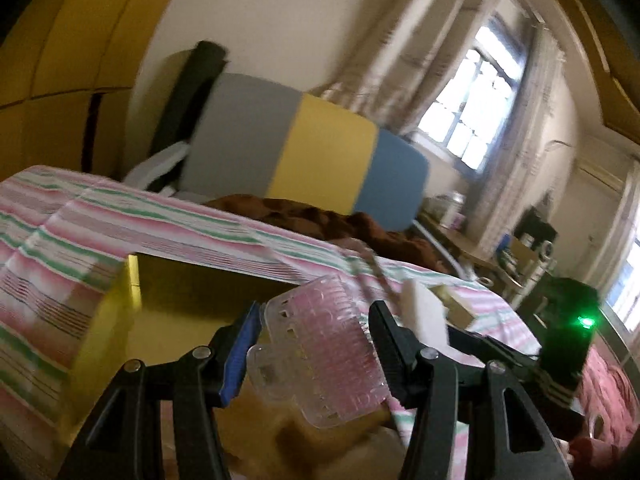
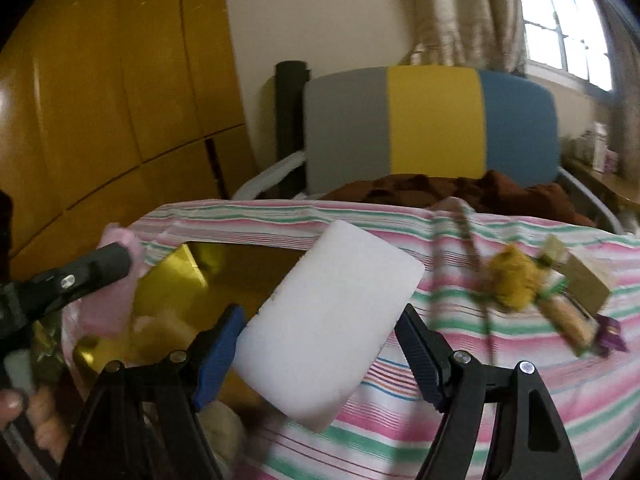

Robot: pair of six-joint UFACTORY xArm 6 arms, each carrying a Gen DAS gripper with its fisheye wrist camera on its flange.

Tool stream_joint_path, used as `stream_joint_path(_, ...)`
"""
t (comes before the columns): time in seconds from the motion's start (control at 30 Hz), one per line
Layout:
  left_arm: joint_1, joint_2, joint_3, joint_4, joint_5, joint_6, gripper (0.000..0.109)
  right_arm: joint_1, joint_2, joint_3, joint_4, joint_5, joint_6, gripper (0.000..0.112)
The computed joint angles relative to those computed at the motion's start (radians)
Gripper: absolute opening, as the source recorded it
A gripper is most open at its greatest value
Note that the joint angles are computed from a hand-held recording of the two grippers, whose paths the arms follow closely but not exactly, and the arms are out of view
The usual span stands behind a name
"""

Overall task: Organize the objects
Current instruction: 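Carry the pink curler and white sponge to the gold tray and release both, then return both tools to the items and grasp the purple snack packet with the right tool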

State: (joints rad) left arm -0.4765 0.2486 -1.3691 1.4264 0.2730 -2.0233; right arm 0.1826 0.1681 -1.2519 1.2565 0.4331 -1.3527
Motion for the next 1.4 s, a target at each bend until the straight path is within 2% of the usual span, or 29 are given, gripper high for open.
stream_joint_path(0.17, 0.076, 0.035, -0.001, -0.225, 0.009, 0.233, 0.057, 0.052, 0.111, -0.140, -0.198, 0.053, 0.222, 0.085)
stream_joint_path(0.23, 0.107, 0.067, -0.012, -0.351, -0.005, 0.351, 0.063, 0.052, 0.181, -0.230, -0.299, 0.126, 0.346, 0.092)
stream_joint_path(0.27, 0.112, 0.081, -0.018, -0.430, 0.004, 0.417, 0.072, 0.059, 0.212, -0.265, -0.366, 0.139, 0.422, 0.096)
stream_joint_path(0.3, 0.114, 0.094, -0.025, -0.498, 0.022, 0.471, 0.086, 0.067, 0.233, -0.283, -0.446, 0.125, 0.503, 0.103)
stream_joint_path(0.37, 0.117, 0.105, -0.025, -0.557, 0.045, 0.496, 0.093, 0.074, 0.238, -0.272, -0.529, 0.077, 0.597, 0.103)
stream_joint_path(0.4, 0.121, 0.098, -0.011, -0.537, 0.042, 0.464, 0.093, 0.070, 0.232, -0.261, -0.522, 0.068, 0.605, 0.103)
stream_joint_path(0.47, 0.127, 0.073, 0.027, -0.467, 0.029, 0.369, 0.093, 0.047, 0.209, -0.234, -0.416, 0.093, 0.541, 0.103)
stream_joint_path(0.63, 0.090, -0.001, 0.094, -0.316, 0.110, 0.154, 0.093, -0.011, 0.119, -0.123, -0.207, 0.121, 0.375, 0.103)
stream_joint_path(0.73, 0.050, -0.044, 0.130, -0.225, 0.157, 0.035, 0.093, -0.037, 0.077, -0.073, -0.156, 0.107, 0.328, 0.103)
stream_joint_path(0.83, 0.019, -0.063, 0.144, -0.189, 0.174, -0.017, 0.093, -0.060, 0.048, -0.034, -0.118, 0.095, 0.297, 0.103)
stream_joint_path(1.1, -0.100, -0.044, 0.086, -0.108, 0.229, -0.012, 0.093, -0.136, 0.000, 0.051, -0.039, 0.140, 0.238, 0.103)
stream_joint_path(1.17, -0.134, -0.022, 0.051, -0.104, 0.247, 0.027, 0.093, -0.150, -0.012, 0.076, -0.021, 0.141, 0.214, 0.103)
stream_joint_path(1.33, -0.193, 0.058, -0.056, -0.085, 0.214, 0.132, 0.093, -0.183, -0.021, 0.113, -0.004, 0.136, 0.175, 0.103)
stream_joint_path(1.4, -0.211, 0.107, -0.119, -0.137, 0.197, 0.223, 0.093, -0.194, -0.017, 0.120, -0.013, 0.123, 0.168, 0.103)
